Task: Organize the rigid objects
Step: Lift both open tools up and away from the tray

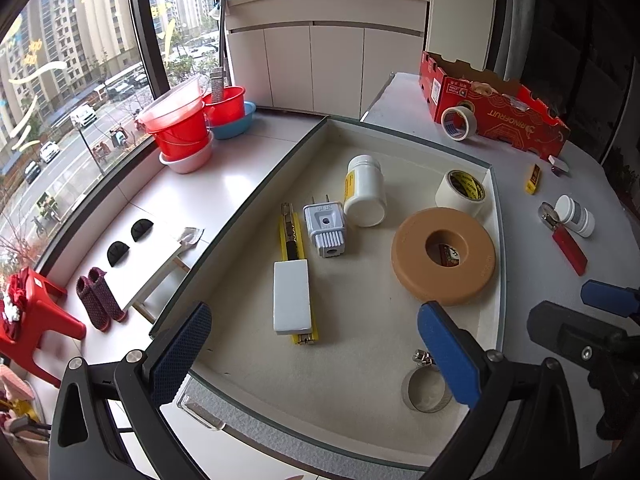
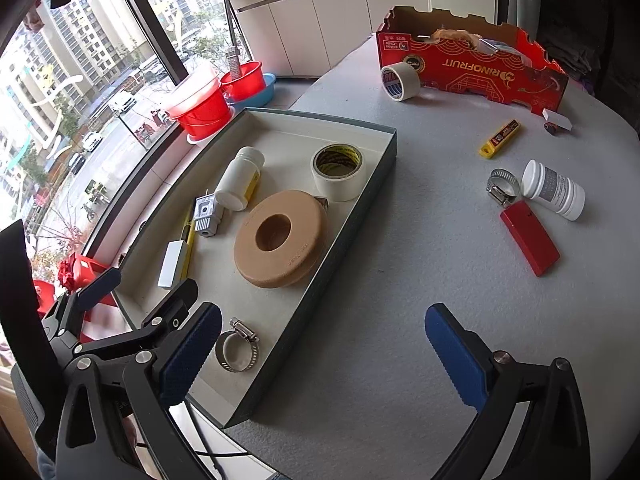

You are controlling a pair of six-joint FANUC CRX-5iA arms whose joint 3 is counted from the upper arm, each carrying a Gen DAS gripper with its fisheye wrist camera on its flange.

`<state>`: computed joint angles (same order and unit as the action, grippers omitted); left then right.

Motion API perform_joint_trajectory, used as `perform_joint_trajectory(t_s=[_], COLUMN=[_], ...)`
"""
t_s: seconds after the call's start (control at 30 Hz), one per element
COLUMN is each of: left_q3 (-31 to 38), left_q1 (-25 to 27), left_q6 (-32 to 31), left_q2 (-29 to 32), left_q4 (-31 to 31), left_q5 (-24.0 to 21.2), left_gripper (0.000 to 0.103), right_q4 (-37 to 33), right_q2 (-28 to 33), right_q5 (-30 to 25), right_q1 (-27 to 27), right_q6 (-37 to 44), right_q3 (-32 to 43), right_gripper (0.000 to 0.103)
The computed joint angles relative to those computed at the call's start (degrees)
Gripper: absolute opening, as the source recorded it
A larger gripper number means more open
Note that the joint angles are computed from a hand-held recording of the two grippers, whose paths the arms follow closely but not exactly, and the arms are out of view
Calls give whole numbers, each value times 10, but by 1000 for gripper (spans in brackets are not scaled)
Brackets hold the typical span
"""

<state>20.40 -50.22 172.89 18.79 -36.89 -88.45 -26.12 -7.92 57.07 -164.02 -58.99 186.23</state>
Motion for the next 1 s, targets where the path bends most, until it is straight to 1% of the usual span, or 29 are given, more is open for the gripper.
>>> perform_joint_trajectory(t_s=[0.5,1.0], left_q3=[8,41], left_q1=[-17,-35], left_q6=[26,18], left_q2=[1,15], left_q4=[-3,-17], left_q5=[-45,-84], left_gripper=[103,103], right_q4=[1,-16], right_q2=[14,43], right_q5=[7,6], right_q1=[14,10], right_q6=[17,51], right_q3=[4,24], right_gripper=[102,102])
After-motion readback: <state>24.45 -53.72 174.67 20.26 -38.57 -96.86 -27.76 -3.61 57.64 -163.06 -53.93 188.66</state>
